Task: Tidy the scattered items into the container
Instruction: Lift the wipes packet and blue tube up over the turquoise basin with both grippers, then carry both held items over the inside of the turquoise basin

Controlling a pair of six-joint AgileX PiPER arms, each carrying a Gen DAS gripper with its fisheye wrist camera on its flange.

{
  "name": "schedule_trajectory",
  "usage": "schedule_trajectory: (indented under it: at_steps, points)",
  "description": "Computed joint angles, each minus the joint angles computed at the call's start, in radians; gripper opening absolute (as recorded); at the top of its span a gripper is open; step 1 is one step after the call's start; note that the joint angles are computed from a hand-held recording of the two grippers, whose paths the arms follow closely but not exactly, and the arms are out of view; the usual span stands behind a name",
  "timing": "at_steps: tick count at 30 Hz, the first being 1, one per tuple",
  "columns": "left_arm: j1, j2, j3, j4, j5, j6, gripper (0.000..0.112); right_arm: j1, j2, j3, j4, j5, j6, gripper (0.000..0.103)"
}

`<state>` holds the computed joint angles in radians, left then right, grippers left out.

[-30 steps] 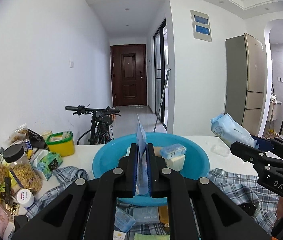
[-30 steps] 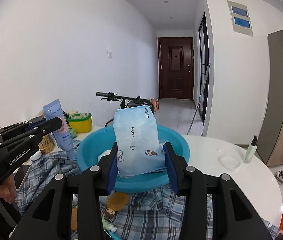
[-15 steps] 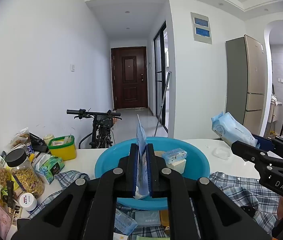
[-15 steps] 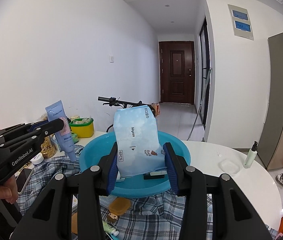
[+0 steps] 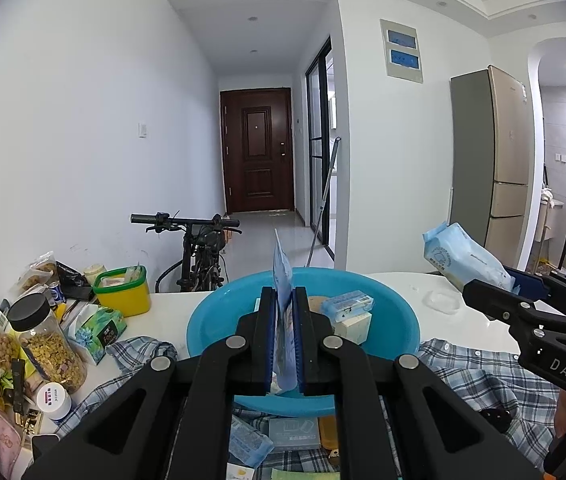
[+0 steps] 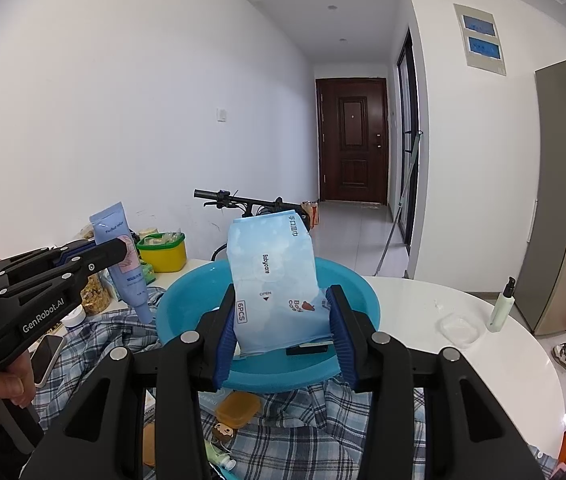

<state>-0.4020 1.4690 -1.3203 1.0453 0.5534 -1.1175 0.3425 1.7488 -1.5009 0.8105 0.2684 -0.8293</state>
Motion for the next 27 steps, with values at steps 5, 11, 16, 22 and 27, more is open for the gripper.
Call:
schedule_trajectory:
  at_steps: [5,11,16,22,27]
  points:
    - [0.01,0.011,-0.007,-0.011,-0.005,0.011,0.009,-0.001,0.009,-0.007,-0.01,0.002,0.012,0.041]
    - [0.036,0.042,-0.039,-0.052,-0.03,0.06,0.009,-0.005,0.045,-0.049,-0.053,0.018,0.066,0.041]
    - [0.057,0.08,-0.079,-0.075,-0.046,0.091,0.009,0.006,0.073,-0.077,-0.105,0.011,0.117,0.041]
    - [0.086,0.142,-0.142,-0.109,-0.072,0.138,0.009,0.011,0.141,-0.182,-0.218,0.038,0.223,0.041]
    - [0.124,0.21,-0.224,-0.18,-0.089,0.218,0.009,0.016,0.219,-0.31,-0.321,0.079,0.32,0.041]
